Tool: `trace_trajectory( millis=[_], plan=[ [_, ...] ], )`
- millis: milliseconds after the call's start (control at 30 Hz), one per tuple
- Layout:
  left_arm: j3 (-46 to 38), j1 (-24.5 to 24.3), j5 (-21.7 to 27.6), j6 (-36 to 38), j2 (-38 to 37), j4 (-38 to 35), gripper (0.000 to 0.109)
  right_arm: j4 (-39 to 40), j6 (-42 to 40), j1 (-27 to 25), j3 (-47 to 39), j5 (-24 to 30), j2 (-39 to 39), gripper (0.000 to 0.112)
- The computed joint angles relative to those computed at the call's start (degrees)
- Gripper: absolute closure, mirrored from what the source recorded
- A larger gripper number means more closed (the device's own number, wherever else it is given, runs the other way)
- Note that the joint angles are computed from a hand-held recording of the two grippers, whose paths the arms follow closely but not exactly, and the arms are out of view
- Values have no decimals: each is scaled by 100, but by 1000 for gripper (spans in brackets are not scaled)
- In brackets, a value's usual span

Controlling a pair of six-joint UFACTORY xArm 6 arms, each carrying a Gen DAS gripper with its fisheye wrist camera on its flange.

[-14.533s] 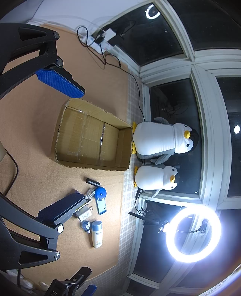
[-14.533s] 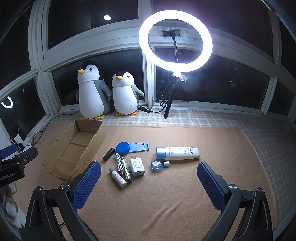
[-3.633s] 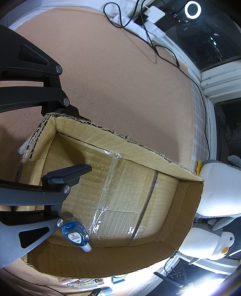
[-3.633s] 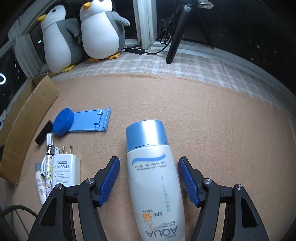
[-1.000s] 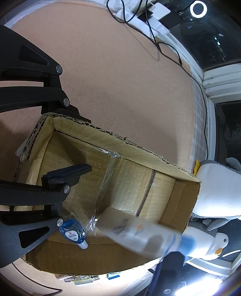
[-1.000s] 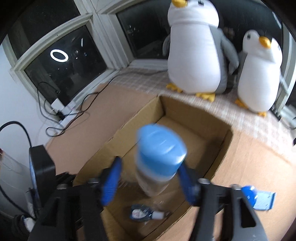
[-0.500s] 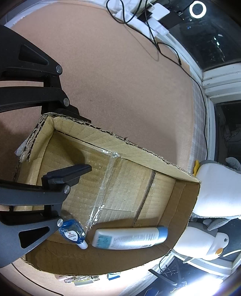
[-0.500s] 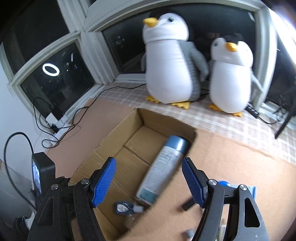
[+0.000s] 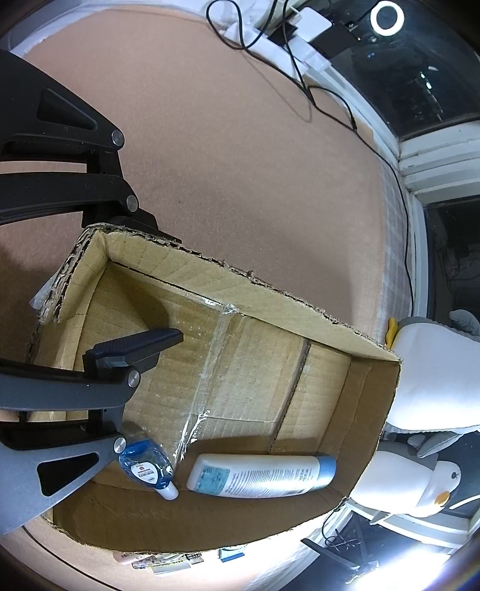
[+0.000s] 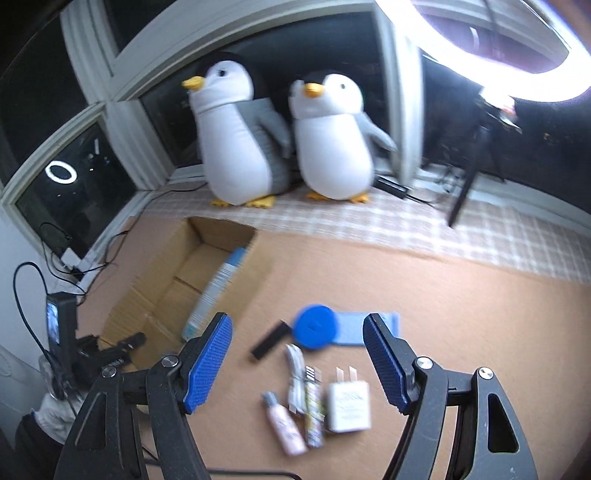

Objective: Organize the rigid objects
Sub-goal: 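Move the right gripper back to the white charger adapter and grasp it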

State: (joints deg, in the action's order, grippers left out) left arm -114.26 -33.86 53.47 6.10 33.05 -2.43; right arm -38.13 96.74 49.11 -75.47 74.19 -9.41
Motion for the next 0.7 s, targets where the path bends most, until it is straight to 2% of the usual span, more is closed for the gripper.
trace_trajectory(
  millis=[200, 333, 467, 700],
  plan=[
    [163, -20, -185, 144, -76, 98, 66, 179, 472, 230, 627, 255, -451, 43],
    [145, -57, -225, 57, -56, 371, 58, 304, 699, 355, 963, 346, -649, 43],
    [96, -42, -209, 30, -20, 424, 53, 416, 762, 410, 1192, 290, -716, 43],
    [59, -39, -192, 3, 2, 441, 53, 542, 743, 377, 1336, -37, -586, 45]
  ],
)
